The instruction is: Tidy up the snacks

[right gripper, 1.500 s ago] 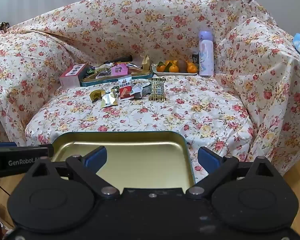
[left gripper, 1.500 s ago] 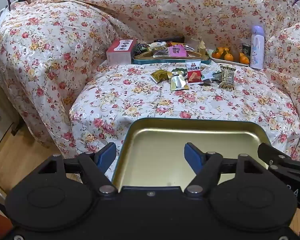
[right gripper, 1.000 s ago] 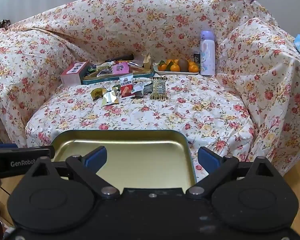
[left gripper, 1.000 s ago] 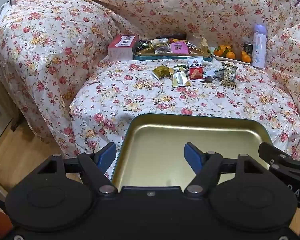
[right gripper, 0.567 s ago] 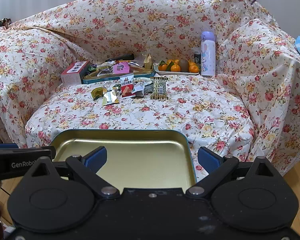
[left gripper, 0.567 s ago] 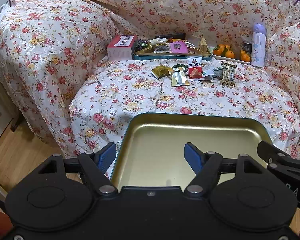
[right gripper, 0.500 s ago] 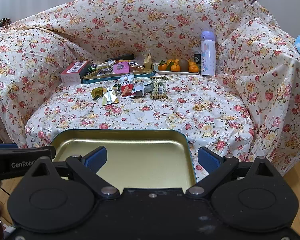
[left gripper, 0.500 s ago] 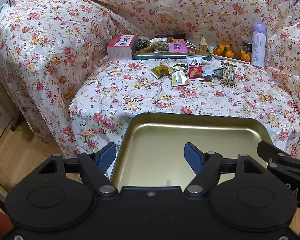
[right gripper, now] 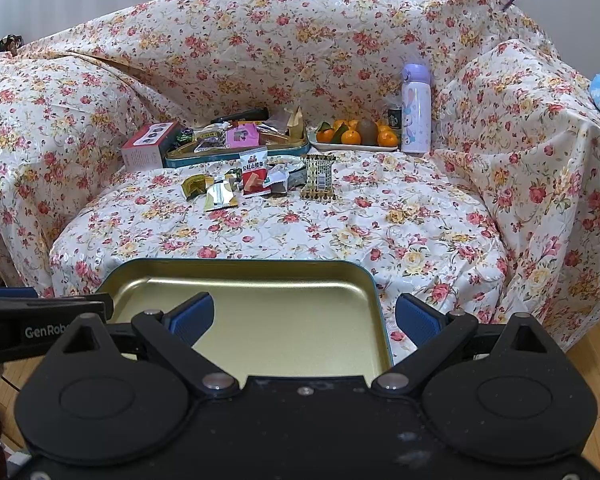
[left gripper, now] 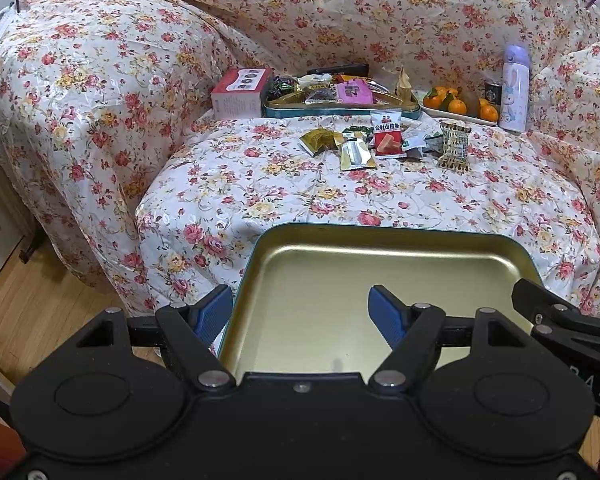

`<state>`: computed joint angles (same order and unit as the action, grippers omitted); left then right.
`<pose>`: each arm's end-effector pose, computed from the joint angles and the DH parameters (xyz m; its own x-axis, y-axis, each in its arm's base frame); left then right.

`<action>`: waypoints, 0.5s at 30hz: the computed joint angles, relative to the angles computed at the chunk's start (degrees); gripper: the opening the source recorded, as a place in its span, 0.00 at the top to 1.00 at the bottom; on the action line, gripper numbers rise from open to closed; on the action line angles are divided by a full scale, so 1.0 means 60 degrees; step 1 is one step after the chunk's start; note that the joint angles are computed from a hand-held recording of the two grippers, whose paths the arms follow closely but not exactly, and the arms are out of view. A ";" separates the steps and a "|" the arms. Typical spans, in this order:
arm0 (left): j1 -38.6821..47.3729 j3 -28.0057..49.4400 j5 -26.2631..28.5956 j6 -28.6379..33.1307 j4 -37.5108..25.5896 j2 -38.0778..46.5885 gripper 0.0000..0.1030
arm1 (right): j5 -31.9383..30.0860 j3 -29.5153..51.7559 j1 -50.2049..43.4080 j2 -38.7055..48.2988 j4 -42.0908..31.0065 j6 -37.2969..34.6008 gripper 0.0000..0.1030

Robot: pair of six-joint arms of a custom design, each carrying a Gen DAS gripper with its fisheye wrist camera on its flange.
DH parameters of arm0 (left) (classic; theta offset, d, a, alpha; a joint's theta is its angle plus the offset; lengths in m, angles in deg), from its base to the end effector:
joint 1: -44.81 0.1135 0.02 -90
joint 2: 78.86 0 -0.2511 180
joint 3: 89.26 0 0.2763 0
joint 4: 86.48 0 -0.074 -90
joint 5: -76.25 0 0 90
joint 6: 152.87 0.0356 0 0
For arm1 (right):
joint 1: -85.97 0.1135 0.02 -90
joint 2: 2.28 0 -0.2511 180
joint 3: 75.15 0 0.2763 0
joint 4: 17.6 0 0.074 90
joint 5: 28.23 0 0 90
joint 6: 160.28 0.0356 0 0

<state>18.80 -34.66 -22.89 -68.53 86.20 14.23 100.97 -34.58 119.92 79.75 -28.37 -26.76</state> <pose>0.2954 -0.1378 0.1140 -0.6742 0.2206 -0.7049 0.2683 0.9623 0.0446 0.2237 0.1234 0.0989 -0.5524 0.2714 -0.7882 0.3706 0.9269 0.0595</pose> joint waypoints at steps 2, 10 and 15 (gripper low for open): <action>0.0000 -0.0013 0.0012 -0.0005 0.0008 0.0000 0.27 | -0.0001 0.0020 -0.0015 -0.0025 -0.0038 -0.0041 0.01; 0.0023 -0.0046 0.0066 0.0001 0.0066 0.0048 0.28 | 0.0005 0.0015 -0.0024 -0.0045 -0.0048 -0.0073 0.01; 0.0029 -0.0049 0.0066 0.0010 0.0072 0.0050 0.28 | 0.0008 0.0015 -0.0020 -0.0041 -0.0049 -0.0067 0.01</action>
<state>18.98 -34.95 -22.49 -68.47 86.64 14.53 101.02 -34.49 119.80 79.51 -28.67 -27.16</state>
